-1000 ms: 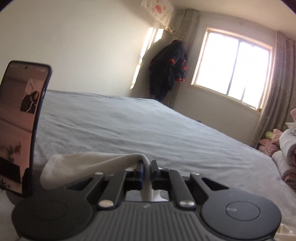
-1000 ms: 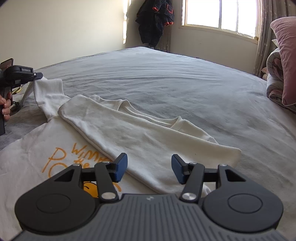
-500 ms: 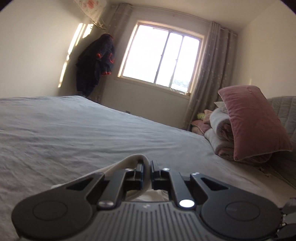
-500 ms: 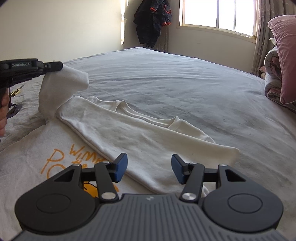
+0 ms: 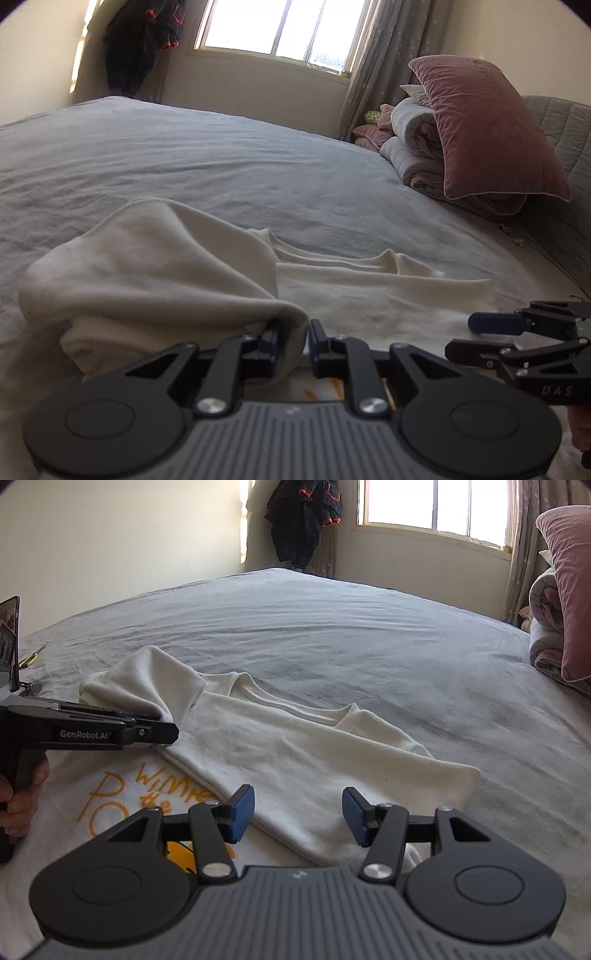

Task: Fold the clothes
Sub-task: 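Lift the sleeve with the left gripper and lay it over the body, then open the left gripper and release the sleeve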

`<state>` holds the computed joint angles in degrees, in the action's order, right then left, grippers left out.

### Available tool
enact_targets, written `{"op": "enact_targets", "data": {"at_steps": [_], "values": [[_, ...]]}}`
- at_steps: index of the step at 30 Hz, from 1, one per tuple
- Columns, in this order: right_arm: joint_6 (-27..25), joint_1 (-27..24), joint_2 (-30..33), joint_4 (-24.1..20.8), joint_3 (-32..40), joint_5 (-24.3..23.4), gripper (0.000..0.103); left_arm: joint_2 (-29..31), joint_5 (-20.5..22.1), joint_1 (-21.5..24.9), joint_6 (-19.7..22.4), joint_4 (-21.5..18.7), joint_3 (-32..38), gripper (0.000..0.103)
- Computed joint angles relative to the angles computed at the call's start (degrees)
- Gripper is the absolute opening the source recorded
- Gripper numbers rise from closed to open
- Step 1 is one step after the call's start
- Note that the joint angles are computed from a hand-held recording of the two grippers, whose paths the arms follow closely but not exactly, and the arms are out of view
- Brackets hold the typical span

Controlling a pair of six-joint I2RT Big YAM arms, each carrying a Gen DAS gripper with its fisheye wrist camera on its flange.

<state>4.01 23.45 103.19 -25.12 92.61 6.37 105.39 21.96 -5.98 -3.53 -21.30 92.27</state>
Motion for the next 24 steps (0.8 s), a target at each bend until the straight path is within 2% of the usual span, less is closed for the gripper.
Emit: {"op": "enact_targets", "data": {"at_steps": [2, 6, 10, 16, 18, 24], "values": [[0.0, 0.0, 0.1, -0.1, 0.1, -0.1, 0.057, -1.0, 2.1, 0.5, -1.0, -1.2, -0.4, 0.048], [0.2, -0.1, -0.1, 0.3, -0.2, -0.3, 0.057, -4.1, 3.5, 1.4, -4.1, -1.9, -2.7, 0.060], [0.4, -0.2, -0.2, 0.8, -0.4, -0.6, 0.057, -6.3, 3.9, 3.4, -12.4, -1.4, -4.6, 0.063], [0.6, -0.2, -0.5, 1.5, -0.8, -0.9, 0.057, -7.5, -2.6, 5.4, -18.5, 0.8, -5.9, 0.063], [0.7, -0.3, -0.6, 1.6, -0.9, -0.8, 0.057, -6.9, -4.2, 6.0, -20.5, 0.2, -5.0, 0.063], [1.0, -0.3, -0.6, 1.5, -0.9, -0.7, 0.057, -3.6, -3.3, 7.8, -31.9, -0.6, -2.3, 0.061]]}}
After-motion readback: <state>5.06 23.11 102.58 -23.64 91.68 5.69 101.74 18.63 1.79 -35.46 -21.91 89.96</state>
